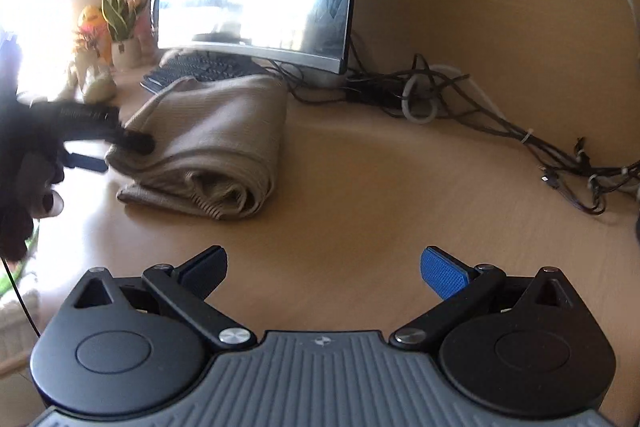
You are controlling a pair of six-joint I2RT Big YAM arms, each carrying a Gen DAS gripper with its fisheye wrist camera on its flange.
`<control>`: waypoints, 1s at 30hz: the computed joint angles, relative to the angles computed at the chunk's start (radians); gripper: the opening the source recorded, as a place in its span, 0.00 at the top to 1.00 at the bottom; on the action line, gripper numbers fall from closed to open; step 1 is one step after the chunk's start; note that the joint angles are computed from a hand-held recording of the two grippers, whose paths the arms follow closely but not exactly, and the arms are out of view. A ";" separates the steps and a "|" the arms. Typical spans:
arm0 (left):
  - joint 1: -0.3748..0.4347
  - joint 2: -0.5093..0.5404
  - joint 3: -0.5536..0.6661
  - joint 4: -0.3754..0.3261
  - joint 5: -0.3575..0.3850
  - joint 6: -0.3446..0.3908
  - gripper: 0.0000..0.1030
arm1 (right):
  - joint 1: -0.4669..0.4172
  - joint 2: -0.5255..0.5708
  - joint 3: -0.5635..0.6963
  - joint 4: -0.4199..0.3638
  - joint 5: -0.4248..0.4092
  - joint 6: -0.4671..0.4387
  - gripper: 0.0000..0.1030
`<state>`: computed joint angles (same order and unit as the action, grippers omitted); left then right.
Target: Fold clothes
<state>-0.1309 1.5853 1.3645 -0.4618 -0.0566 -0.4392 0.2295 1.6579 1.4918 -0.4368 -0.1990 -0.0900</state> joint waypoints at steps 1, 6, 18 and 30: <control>-0.004 -0.012 -0.011 0.000 -0.009 -0.005 0.00 | -0.002 0.002 0.001 0.000 -0.009 0.000 0.00; -0.075 -0.115 -0.097 0.027 -0.152 -0.054 0.00 | -0.017 0.003 -0.012 0.042 -0.097 0.029 0.00; -0.251 -0.224 -0.193 -0.046 -0.349 -0.128 0.00 | 0.013 0.039 0.053 0.006 -0.145 -0.007 0.00; -0.137 -0.241 -0.170 -0.060 -0.297 -0.083 0.00 | 0.103 0.304 0.433 -0.177 -0.008 -0.144 0.00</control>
